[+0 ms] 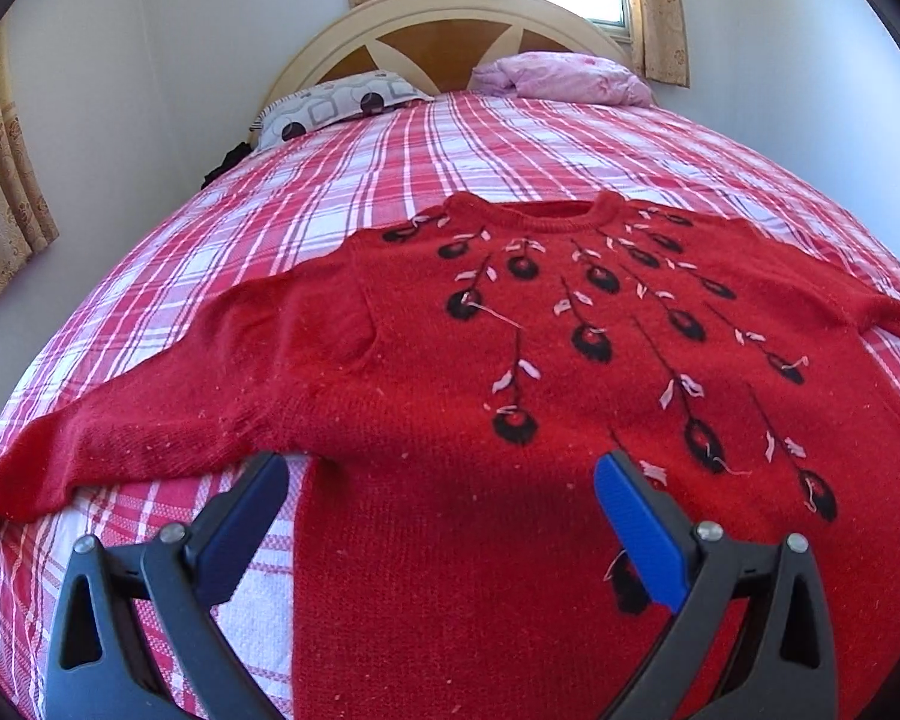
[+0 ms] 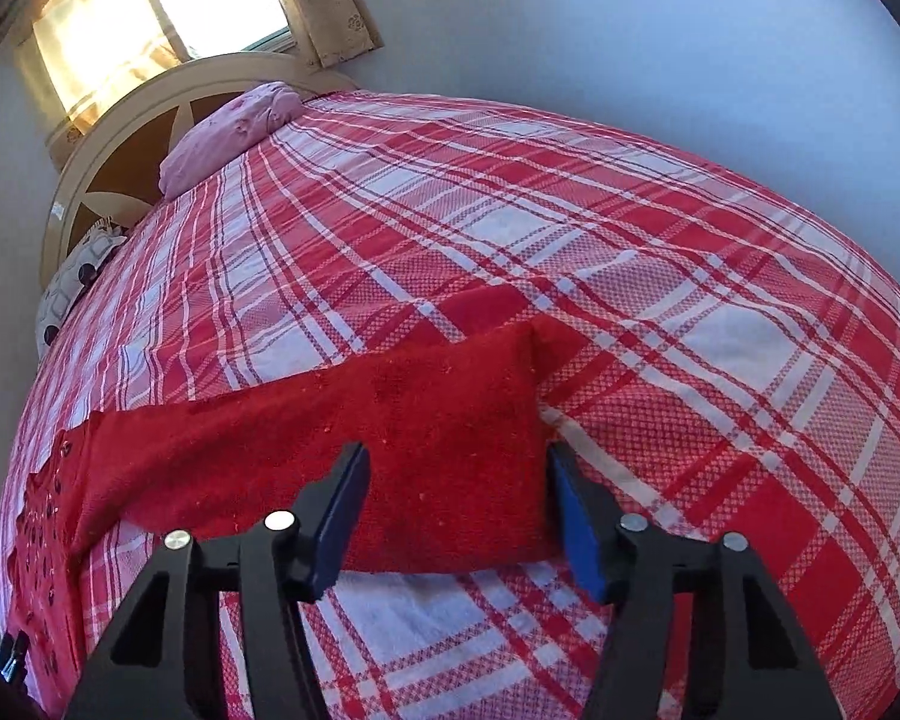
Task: Fold small clothes
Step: 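Move the right gripper to a sleeve cuff and grasp it, then lift the held sleeve with the right gripper and carry it across the body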
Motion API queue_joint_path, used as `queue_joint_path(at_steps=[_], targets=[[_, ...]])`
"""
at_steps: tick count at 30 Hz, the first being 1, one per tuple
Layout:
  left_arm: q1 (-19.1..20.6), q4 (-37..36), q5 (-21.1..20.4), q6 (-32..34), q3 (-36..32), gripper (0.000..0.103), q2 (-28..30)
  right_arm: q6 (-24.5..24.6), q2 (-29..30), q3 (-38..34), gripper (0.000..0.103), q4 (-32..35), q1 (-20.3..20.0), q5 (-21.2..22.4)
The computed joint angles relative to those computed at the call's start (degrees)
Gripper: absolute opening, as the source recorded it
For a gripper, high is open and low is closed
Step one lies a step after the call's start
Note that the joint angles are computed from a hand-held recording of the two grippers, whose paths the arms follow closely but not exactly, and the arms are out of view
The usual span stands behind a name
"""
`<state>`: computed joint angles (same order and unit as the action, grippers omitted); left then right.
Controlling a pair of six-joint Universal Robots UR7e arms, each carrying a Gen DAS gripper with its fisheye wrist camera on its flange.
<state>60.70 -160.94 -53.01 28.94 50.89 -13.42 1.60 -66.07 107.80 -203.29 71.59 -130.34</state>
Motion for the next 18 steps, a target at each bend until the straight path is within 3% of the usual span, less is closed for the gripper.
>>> queue_joint_path(at_steps=[2,3,10,18], targets=[[0.0,-0.3,-0.2,0.2,0.2,0.103,-0.1,0.6,-0.1,-0.7,0.020,1.6,-0.1,1.7],[0.0,-0.6,-0.3,0.4,0.4,0.103,-0.2,0.6,-0.1,-1.0,0.018,2.1,-0.1,2.4],[0.2,-0.7,-0.9,0.1,0.5,0.103,-0.2,-3.3,2.2,-5.4,0.018,2.5,3.1,0.1],[0.4,-1.5,-1.7,-0.1,1.2,0.103,-0.6,-12.5,7.4,-15.2,0.014,5.1,9.9,-0.5]])
